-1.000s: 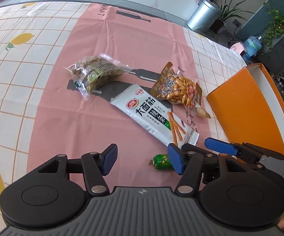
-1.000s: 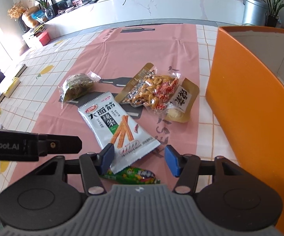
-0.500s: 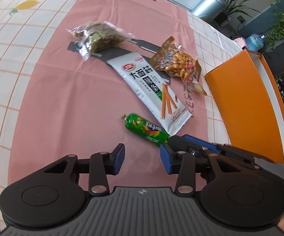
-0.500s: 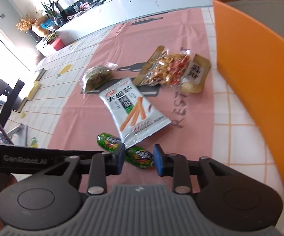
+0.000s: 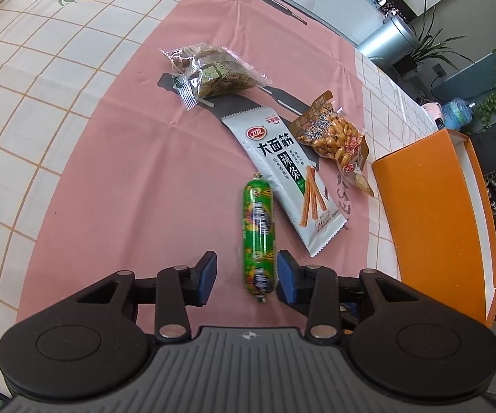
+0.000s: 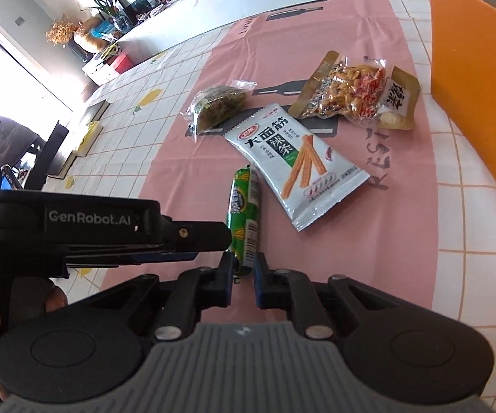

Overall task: Organize snacks
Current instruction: 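Grasp the green sausage with the left tool while the right tool grasps the white spicy-strip bag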

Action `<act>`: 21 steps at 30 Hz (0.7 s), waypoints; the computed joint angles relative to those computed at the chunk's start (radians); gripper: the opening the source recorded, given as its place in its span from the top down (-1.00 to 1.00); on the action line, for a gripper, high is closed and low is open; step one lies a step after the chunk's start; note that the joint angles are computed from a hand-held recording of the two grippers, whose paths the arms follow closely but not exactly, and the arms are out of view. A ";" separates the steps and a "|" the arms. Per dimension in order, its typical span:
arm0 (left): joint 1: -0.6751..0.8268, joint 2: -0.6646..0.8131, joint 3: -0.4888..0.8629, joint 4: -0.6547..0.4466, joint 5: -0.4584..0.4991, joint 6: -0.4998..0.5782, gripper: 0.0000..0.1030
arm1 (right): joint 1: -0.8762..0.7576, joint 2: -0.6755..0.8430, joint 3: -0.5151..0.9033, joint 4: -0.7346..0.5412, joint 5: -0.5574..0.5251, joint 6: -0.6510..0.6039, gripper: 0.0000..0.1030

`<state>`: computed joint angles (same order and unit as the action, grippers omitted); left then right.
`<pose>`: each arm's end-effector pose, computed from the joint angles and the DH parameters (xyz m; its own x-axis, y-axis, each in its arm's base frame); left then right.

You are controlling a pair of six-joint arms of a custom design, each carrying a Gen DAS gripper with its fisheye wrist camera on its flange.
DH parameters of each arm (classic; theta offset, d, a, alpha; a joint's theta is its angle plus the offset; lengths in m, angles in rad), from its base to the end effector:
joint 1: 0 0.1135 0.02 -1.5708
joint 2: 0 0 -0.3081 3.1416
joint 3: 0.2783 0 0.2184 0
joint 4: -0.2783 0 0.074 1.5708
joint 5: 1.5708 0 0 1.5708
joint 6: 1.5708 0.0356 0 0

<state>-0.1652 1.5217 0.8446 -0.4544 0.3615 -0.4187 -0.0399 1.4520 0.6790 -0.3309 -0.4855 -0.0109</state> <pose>0.2463 -0.0538 0.2393 -0.9385 -0.2291 -0.2584 -0.0869 0.8808 -0.4654 0.2237 0.0077 0.2215 -0.8903 0.0259 -0.4546 -0.1843 0.8925 0.4118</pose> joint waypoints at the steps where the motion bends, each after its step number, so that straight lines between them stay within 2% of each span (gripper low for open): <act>1: 0.003 -0.003 -0.002 0.003 0.005 -0.002 0.11 | -0.002 -0.013 0.001 -0.002 0.017 -0.014 0.77; 5: 0.004 -0.010 -0.012 0.029 0.015 -0.028 -0.03 | -0.016 -0.043 0.008 -0.010 0.074 -0.043 0.74; 9: -0.012 -0.001 -0.015 0.053 0.001 -0.050 -0.05 | -0.057 -0.033 0.011 0.001 0.116 -0.068 0.74; 14: -0.054 0.025 -0.010 0.053 -0.070 -0.033 -0.05 | -0.070 -0.021 0.019 0.024 0.149 -0.106 0.71; 18: -0.080 0.038 -0.006 0.069 -0.105 -0.011 -0.03 | -0.053 -0.004 0.030 0.052 0.157 -0.171 0.46; 20: -0.094 0.045 -0.003 0.080 -0.126 -0.002 0.04 | -0.043 0.009 0.036 0.075 0.162 -0.213 0.29; 21: -0.105 0.049 0.003 0.081 -0.146 0.006 0.12 | -0.038 0.021 0.039 0.088 0.166 -0.238 0.27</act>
